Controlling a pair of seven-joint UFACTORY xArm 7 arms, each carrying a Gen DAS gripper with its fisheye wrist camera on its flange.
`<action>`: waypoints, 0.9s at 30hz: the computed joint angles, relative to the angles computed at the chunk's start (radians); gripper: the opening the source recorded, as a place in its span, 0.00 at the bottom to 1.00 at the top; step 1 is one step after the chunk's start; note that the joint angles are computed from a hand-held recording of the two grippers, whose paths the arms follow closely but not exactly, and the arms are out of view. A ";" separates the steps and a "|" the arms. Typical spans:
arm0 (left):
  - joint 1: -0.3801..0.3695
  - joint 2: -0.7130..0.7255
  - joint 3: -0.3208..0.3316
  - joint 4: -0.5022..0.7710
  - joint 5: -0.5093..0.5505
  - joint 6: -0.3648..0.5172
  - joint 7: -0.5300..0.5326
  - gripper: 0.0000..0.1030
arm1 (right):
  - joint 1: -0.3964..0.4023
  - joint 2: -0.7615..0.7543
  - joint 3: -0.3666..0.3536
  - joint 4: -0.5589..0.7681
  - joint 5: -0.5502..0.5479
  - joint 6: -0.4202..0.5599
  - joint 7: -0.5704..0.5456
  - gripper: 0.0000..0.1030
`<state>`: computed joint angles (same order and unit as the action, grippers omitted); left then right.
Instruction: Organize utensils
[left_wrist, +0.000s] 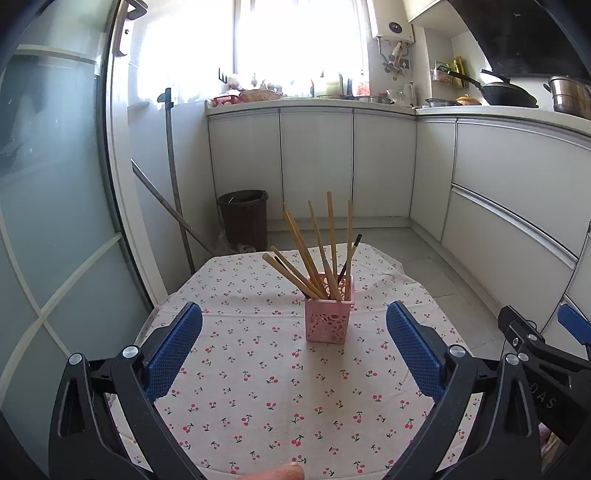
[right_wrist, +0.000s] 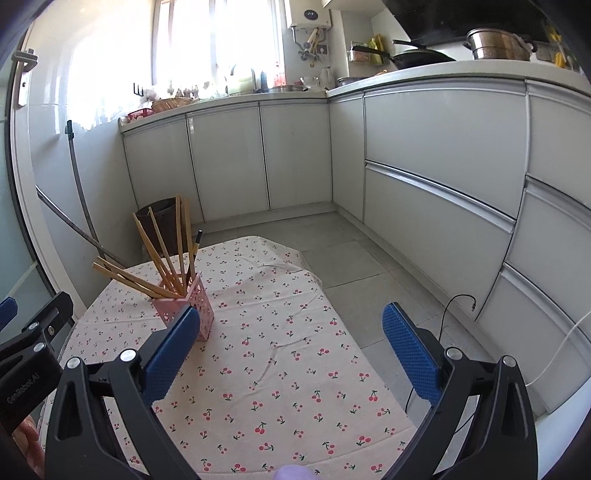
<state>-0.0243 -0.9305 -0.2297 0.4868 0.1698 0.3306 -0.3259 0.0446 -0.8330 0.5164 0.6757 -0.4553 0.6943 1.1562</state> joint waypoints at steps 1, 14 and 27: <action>0.000 0.001 0.000 0.000 0.001 0.000 0.000 0.93 | 0.001 0.001 -0.001 0.000 0.001 0.000 0.000 0.94; 0.002 0.007 -0.005 0.004 0.009 0.010 -0.005 0.93 | 0.005 0.007 -0.005 -0.001 0.006 0.002 0.009 0.94; 0.008 0.020 -0.007 0.007 0.016 0.017 -0.012 0.93 | 0.015 0.017 -0.018 -0.003 0.010 0.001 0.003 0.94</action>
<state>-0.0163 -0.9109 -0.2372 0.4937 0.1858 0.3480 -0.3382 0.0593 -0.8161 0.4979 0.6727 -0.4449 0.6956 1.1594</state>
